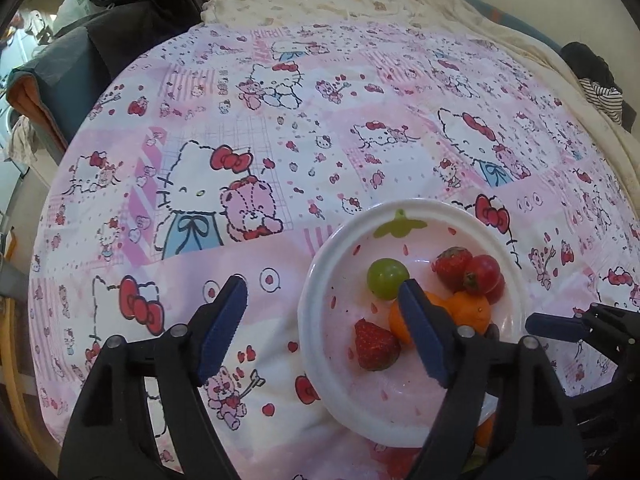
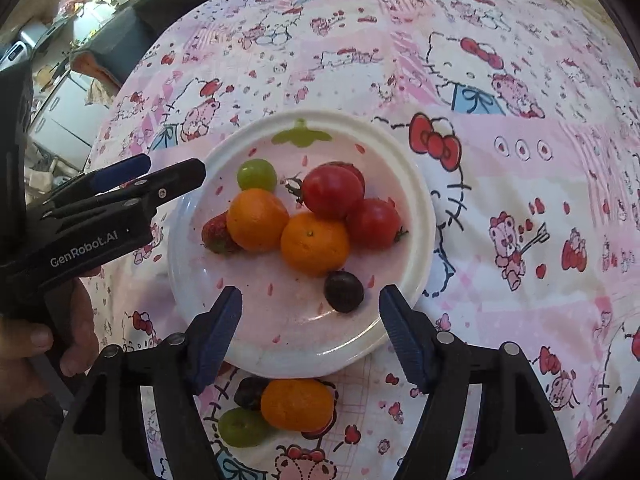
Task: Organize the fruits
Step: 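Open the left gripper releasing the green fruit while the right gripper releases the plum, then withdraw both open grippers from the plate toward the remaining fruit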
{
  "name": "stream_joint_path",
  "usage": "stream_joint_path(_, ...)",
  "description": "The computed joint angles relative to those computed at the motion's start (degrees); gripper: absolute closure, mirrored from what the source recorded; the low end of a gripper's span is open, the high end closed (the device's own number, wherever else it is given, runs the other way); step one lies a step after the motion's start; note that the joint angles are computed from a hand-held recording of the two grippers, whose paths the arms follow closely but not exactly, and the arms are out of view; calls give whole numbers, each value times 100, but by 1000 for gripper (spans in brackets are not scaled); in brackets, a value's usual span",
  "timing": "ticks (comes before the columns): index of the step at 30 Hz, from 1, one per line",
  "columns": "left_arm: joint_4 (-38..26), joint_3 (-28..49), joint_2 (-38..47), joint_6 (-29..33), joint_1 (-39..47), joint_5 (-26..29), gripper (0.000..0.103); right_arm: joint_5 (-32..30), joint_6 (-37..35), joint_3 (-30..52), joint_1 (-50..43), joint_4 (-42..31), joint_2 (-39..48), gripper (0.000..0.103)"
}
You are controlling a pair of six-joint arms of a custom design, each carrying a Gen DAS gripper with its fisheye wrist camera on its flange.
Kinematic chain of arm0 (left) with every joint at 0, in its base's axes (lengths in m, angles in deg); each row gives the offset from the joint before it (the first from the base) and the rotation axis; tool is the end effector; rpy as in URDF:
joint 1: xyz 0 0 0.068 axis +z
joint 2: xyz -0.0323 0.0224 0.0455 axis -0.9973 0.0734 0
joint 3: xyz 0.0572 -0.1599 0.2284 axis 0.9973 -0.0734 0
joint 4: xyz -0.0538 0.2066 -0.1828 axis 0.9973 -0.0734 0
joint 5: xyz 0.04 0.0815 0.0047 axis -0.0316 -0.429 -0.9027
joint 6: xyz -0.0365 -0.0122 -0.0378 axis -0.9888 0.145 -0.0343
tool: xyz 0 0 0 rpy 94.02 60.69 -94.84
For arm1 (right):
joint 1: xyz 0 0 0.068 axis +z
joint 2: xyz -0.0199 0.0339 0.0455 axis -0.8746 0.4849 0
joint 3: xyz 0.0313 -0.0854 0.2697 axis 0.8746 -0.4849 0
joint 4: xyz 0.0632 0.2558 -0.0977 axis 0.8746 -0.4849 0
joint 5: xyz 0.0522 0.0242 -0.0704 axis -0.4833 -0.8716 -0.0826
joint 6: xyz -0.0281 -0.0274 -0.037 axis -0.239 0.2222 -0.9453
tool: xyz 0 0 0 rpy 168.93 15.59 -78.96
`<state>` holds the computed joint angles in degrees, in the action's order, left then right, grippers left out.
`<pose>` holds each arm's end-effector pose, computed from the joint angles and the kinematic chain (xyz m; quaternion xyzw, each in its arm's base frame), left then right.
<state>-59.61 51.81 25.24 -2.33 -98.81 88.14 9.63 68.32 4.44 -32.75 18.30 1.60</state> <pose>0.2886 -0.0685 0.2197 0.1281 0.9537 -0.0499 0.2676 0.2393 0.1347 0.2015 -0.0234 0.9716 0.1708 0.1622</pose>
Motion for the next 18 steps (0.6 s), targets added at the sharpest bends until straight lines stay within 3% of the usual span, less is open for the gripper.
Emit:
stream_joint_path(7,-232,-99,-597,-65,78,12,28,159,116,-37,-11,-136,-480,29)
stream_joint_path(18,-828,-465,-2006,75,-8,-80,28,576,525,-216,74,-915,-2031,29)
